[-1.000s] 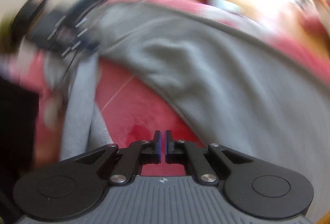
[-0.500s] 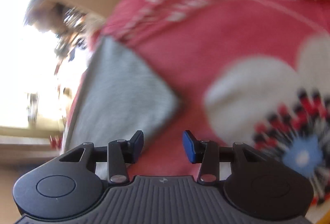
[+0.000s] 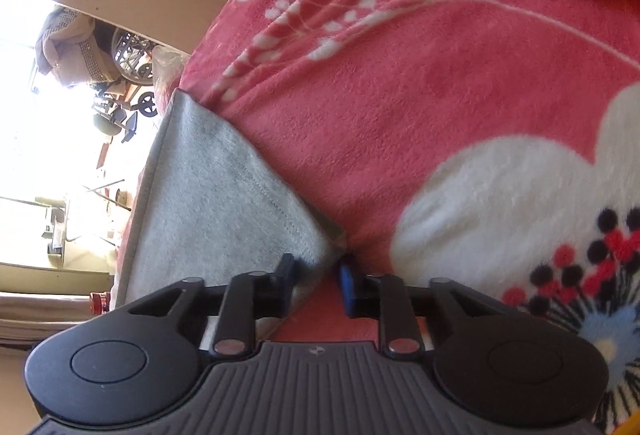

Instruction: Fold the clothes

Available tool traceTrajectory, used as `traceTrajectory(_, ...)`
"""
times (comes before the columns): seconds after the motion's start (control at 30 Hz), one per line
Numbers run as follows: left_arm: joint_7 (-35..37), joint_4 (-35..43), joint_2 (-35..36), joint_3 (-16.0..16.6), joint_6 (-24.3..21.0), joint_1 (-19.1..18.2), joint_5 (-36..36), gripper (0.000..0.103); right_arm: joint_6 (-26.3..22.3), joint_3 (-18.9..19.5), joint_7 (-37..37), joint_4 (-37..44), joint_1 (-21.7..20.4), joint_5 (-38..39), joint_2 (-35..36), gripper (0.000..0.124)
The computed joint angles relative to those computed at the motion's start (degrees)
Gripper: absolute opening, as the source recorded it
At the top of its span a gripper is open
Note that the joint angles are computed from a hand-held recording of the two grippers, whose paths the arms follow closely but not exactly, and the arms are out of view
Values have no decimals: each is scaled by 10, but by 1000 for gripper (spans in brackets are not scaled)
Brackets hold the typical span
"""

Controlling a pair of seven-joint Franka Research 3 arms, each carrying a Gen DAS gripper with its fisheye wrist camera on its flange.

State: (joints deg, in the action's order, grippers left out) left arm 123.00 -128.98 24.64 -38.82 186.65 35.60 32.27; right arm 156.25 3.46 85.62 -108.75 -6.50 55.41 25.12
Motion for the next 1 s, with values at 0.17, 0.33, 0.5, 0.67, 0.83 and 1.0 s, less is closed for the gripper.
traceTrajectory(0.17, 4, -3, 4, -29, -5, 26, -2, 0, 17, 3, -19, -6, 1, 7, -4, 7)
traceTrajectory(0.33, 14, -21, 32, -138, -11, 132, 14, 0, 21, 1, -30, 11, 4, -11, -1, 6)
traceTrajectory(0.5, 21, -34, 61, -204, -38, 186, 0, 0, 24, -11, -14, 25, 12, -56, 1, 6)
traceTrajectory(0.67, 16, -34, 48, -189, -25, 165, -17, 0, 33, -9, -12, 23, 12, -74, 0, 6)
traceTrajectory(0.83, -27, -33, -20, -22, 42, 10, -20, 11, 30, -5, 7, 30, 7, -72, 16, 6)
traceTrajectory(1.0, -41, -33, -41, 111, 76, -118, -31, 20, 28, 3, 1, 43, -1, -68, 24, 6)
